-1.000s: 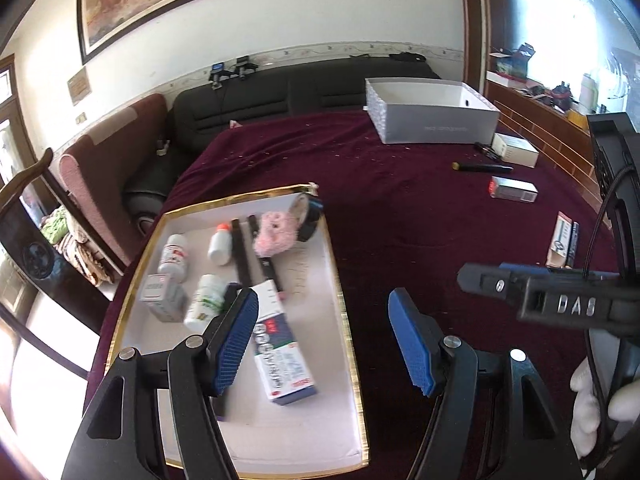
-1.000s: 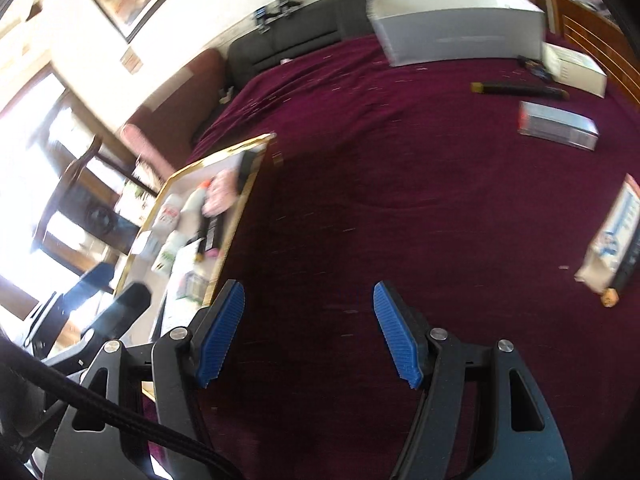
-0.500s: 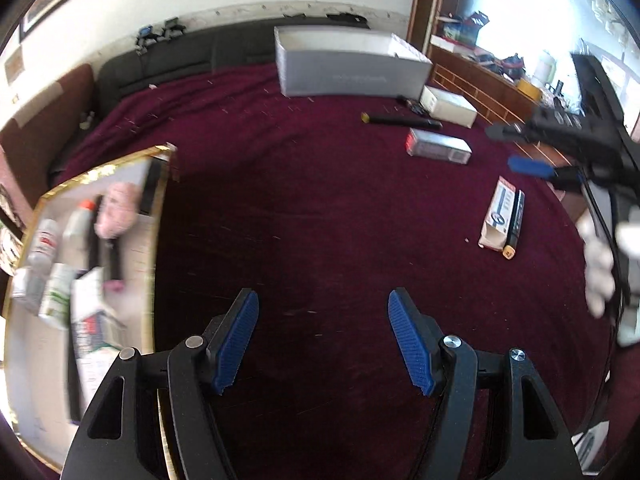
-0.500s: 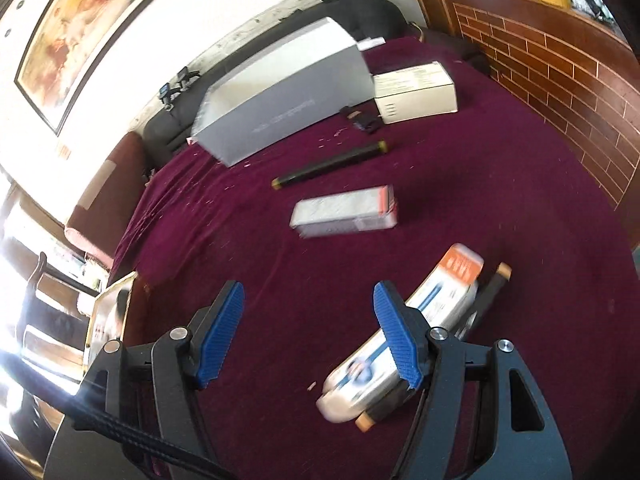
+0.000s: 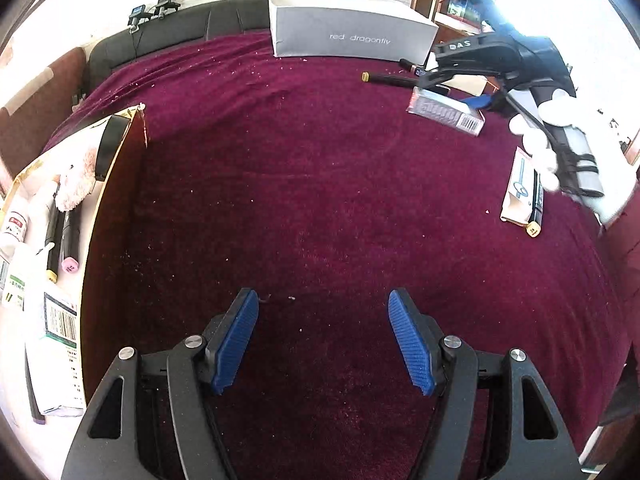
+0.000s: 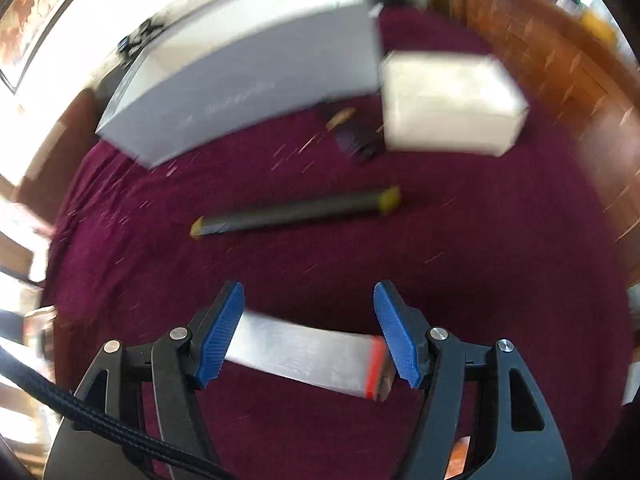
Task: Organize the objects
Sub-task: 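Withdraw both tools from the box back toward the table, then grasp the white-red glue box with left tool while right tool grasps white-blue ointment box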
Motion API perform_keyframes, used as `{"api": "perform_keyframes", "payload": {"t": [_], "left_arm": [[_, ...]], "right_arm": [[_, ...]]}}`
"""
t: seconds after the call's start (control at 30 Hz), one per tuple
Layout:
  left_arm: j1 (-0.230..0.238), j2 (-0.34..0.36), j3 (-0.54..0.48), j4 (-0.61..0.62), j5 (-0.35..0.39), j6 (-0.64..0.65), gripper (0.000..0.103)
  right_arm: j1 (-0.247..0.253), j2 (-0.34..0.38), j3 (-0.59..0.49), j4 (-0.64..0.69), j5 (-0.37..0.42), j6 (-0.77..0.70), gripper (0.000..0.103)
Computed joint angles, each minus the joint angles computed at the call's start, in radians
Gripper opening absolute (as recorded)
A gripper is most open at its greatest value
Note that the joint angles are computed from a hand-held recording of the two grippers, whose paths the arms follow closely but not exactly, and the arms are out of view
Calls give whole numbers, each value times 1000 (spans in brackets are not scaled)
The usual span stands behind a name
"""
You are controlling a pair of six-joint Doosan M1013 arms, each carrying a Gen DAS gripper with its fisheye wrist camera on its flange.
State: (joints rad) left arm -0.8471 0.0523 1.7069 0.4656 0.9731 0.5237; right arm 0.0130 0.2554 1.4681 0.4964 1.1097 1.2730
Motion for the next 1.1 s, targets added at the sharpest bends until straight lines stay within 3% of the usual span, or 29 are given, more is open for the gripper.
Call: {"api": "perform_keyframes", "payload": {"t": [0.07,0.17,0.23,0.3,0.43,0.57,0.63,0.67,0.73,0.77,0.8,0.9,0.97,1.03,1.1], "left_arm": [[-5,-6,13,15,-23,-6,71],[-11,-4,11,11,-21,14,80],[-10,-6,14,-9,-35,33,89],[-5,-5,12,-43,-49,73,101],[-32,27,-20,-7,45,101,102],[-32,24,-17,-12,39,100,101],[-31,26,-20,-12,40,102,101],[-32,27,-21,-11,41,101,101],[-32,28,-22,-10,46,100,102],[-33,27,-21,-8,48,100,102],[-35,29,-23,-7,49,99,102],[-29,28,-23,-13,44,104,102],[-28,30,-25,-12,45,105,102],[-28,30,-25,-12,45,105,102],[-29,31,-26,-11,46,105,102]], "right_arm": [[0,-16,30,100,92,-72,70],[-10,-24,73,281,331,-183,70],[-4,-67,104,268,321,-238,70],[-20,-119,140,263,254,-259,70],[-84,-226,216,225,78,-234,70],[-156,-354,296,111,-141,-181,70],[-161,-433,343,4,-306,-153,71],[-155,-469,366,-53,-395,-139,73],[-169,-512,405,-11,-508,-215,98],[-192,-514,410,89,-498,-281,103],[-211,-495,396,141,-435,-294,103],[-249,-380,313,221,-149,-203,103],[-261,-308,286,315,-26,-169,99],[-266,-254,270,399,64,-144,90],[-250,-218,253,400,99,-93,90]]}}
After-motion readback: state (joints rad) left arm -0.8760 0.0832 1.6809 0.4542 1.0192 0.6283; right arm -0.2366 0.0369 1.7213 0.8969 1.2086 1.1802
